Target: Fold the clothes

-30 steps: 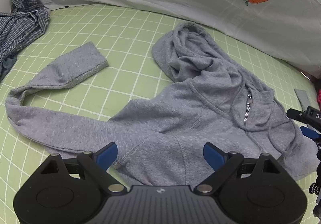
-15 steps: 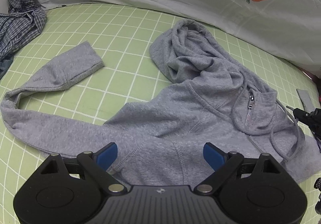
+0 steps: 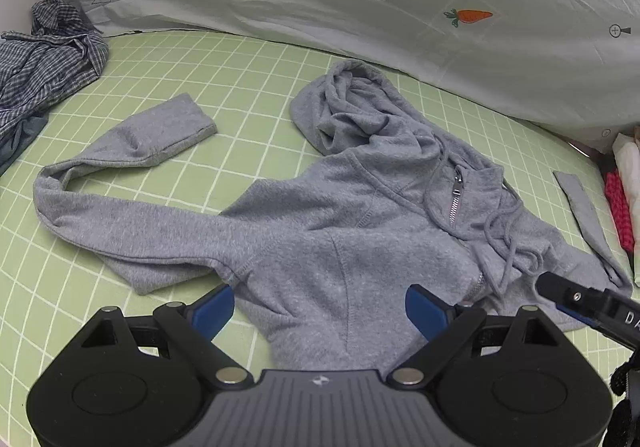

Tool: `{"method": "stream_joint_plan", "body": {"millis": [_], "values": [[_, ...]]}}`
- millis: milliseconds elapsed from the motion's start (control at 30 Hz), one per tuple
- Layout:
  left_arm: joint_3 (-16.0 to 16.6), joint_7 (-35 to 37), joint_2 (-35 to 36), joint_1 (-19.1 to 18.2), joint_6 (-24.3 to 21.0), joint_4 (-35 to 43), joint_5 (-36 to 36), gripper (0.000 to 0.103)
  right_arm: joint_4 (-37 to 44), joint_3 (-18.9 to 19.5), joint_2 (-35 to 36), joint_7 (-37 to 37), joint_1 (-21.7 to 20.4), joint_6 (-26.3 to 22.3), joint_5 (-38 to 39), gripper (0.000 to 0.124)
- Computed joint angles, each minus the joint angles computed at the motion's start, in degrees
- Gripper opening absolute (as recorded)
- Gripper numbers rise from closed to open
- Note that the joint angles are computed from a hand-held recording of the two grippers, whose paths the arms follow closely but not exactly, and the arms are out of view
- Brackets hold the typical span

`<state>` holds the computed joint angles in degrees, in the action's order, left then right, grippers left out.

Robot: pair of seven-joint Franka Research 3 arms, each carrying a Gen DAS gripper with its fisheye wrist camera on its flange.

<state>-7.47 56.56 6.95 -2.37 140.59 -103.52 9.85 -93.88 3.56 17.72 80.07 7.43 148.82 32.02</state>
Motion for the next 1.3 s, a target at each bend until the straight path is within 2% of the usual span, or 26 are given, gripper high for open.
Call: {"method": "stream_joint_plan", "body": {"millis": [67, 167, 267, 367, 400, 433, 500, 533, 567, 600, 700, 867, 1033, 1133, 1233, 1300], "values": [[-0.5, 0.9, -1.1, -0.3, 0.7, -1.4, -1.0, 0.092, -3.2, -2.2, -2.4, 4.1, 1.0, 1.9, -3.9, 0.076], [-1.5, 3.9, -1.5, -0.8, 1.7, -2.4, -3.6, 0.092, -8.5, -3.7, -6.3, 7.5, 0.7, 3.1, -7.1, 0.077], [-2.5, 7.6, -1.3, -1.8, 2.5, -2.8, -6.5, 0.092, -13.8, -4.3, -10.1, 9.2, -0.4, 2.3, -8.0, 0.077], [-3.3, 10.3, -0.1, -2.9, 0.9, -2.0, -8.5, 0.091, -17.9, -4.8, -13.0, 11.1, -1.0, 0.7, -9.8, 0.077], [-3.5, 10.7, 0.4, -3.2, 0.1, -1.7, -8.9, 0.087, -19.1, -4.8, -13.9, 11.2, -1.2, 0.4, -10.1, 0.077], [-3.5, 10.5, 0.8, -3.6, -0.5, -1.4, -8.8, 0.082, -20.4, -4.9, -14.9, 11.1, -1.5, 0.1, -10.4, 0.077], [-3.7, 10.4, 0.8, -3.8, 0.2, -2.2, -10.3, 0.065, -22.6, -5.1, -16.7, 11.0, -1.8, -0.2, -11.1, 0.077], [-3.8, 10.5, 0.6, -3.9, 0.8, -2.9, -11.4, 0.061, -23.7, -5.2, -17.6, 10.9, -2.0, -0.4, -11.3, 0.077], [-3.7, 9.7, 0.1, -4.1, 1.4, -3.7, -11.1, 0.048, -24.5, -5.3, -18.3, 10.9, -2.2, -0.5, -11.5, 0.077], [-3.4, 7.9, -0.4, -4.6, 1.3, -4.2, -9.0, 0.023, -25.2, -5.3, -18.8, 11.0, -2.4, -0.6, -11.8, 0.077], [-2.9, 5.2, -2.4, -4.8, 1.8, -6.3, -7.1, 0.012, -26.2, -5.6, -19.6, 11.0, -2.9, -1.0, -11.7, 0.077], [-1.9, -1.2, -9.6, -4.2, 2.0, -13.6, -4.0, 0.008, -25.7, -5.3, -19.1, 8.6, -2.8, -0.6, -9.9, 0.077], [-1.5, -10.1, -17.8, -2.7, -1.9, -21.6, 0.3, 0.009, -24.5, -4.6, -17.9, 3.6, -1.9, -1.6, -7.3, 0.077], [-1.1, -14.5, -20.4, -2.0, -4.4, -23.7, 0.3, 0.018, -23.7, -3.9, -17.0, 1.3, -1.0, -2.6, -6.5, 0.077], [-0.8, -17.1, -22.8, -1.1, -2.7, -25.6, 1.8, 0.023, -23.5, -3.5, -16.8, -0.9, -0.4, -2.9, -7.0, 0.078], [-0.5, -18.5, -24.1, -0.4, -0.9, -26.6, 2.9, 0.037, -23.7, -3.3, -16.8, -1.7, 0.1, -2.6, -7.7, 0.08]]}}
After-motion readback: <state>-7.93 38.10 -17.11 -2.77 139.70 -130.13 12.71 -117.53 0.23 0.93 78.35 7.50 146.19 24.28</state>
